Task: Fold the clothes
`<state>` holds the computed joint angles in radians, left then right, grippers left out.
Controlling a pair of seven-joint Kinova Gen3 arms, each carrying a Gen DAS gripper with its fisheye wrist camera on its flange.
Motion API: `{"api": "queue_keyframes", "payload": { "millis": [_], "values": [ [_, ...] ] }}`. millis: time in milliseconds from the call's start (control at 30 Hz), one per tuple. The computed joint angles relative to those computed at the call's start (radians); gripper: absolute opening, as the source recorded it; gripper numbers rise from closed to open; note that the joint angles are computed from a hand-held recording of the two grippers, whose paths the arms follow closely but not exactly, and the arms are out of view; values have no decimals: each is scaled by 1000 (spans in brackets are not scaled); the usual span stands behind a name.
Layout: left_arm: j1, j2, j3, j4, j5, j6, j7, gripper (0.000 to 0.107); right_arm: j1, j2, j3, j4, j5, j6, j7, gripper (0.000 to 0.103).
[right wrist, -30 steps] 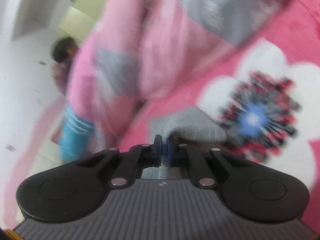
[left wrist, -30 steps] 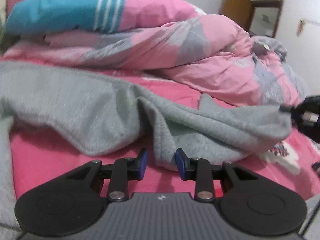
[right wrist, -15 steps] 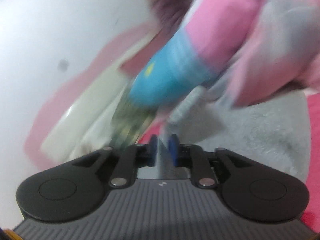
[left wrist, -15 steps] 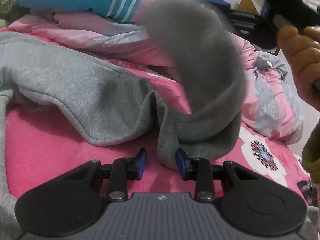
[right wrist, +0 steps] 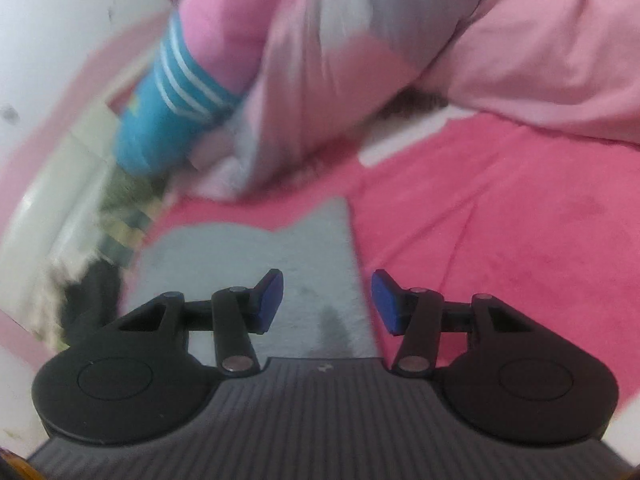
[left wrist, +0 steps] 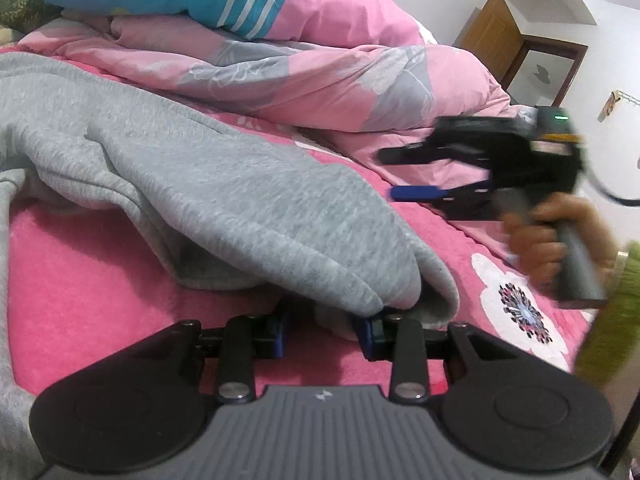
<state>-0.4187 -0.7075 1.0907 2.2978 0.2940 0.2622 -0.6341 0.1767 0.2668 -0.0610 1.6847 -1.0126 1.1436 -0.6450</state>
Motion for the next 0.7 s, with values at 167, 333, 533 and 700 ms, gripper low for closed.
{"api": "queue_keyframes", "payload": {
  "millis": [167, 333, 533, 700],
  "values": [
    [17, 13, -10, 22, 9, -35, 5, 35, -219, 82, 141, -55, -15, -63, 8, 49],
    [30, 29, -13, 46, 10, -79, 18, 35, -439, 111, 362, -92, -47, 3, 54, 7],
    [41, 44, -16, 68, 8, -122, 37, 35, -452, -21, 510, 69, -255, 36, 212, 3],
    [52, 56, -22, 81, 4, -147, 53, 35, -227, -234, 686, 277, -401, 90, 210, 3]
  ]
}}
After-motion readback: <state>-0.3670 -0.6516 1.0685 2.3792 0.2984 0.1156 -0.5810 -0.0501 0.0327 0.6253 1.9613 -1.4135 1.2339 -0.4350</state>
